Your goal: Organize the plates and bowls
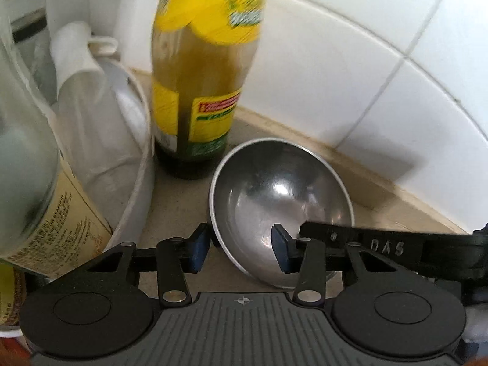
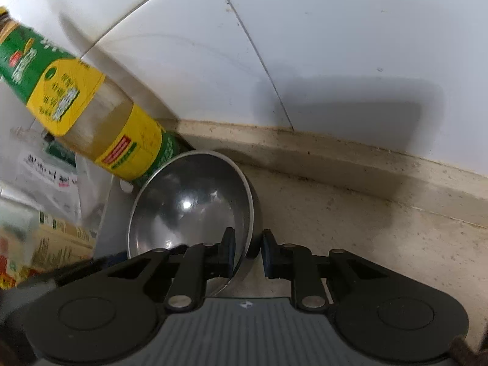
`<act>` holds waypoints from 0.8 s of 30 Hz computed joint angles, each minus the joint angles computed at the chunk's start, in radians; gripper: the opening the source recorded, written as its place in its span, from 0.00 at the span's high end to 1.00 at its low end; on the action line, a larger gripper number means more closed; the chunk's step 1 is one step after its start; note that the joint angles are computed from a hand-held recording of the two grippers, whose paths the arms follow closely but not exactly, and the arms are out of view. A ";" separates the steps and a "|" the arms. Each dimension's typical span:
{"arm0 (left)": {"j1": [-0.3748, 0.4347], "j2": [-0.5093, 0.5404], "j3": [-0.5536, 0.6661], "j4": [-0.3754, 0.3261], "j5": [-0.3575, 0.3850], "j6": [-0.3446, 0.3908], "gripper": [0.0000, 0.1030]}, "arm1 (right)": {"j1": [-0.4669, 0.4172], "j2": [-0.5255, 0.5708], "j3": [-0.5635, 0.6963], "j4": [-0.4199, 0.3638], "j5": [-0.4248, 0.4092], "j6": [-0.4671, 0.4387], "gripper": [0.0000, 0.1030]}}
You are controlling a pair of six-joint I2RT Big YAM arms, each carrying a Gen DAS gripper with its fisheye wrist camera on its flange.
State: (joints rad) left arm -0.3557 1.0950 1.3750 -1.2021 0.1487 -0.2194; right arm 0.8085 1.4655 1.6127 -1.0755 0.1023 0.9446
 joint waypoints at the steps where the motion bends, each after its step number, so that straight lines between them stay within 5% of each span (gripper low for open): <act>1: -0.009 -0.006 0.004 0.002 -0.007 0.009 0.49 | 0.003 -0.007 -0.005 -0.002 0.001 0.000 0.83; 12: 0.001 -0.091 0.056 -0.065 0.080 0.071 0.44 | 0.074 -0.107 0.026 -0.087 0.079 0.059 0.83; 24: 0.063 -0.204 0.014 -0.193 0.151 0.163 0.42 | 0.228 -0.077 0.132 -0.236 0.096 0.143 0.82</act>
State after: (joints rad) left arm -0.2928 0.8909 1.3894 -1.3954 0.2992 -0.0564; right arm 1.0361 1.3884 1.7452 -1.3111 0.1979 1.0880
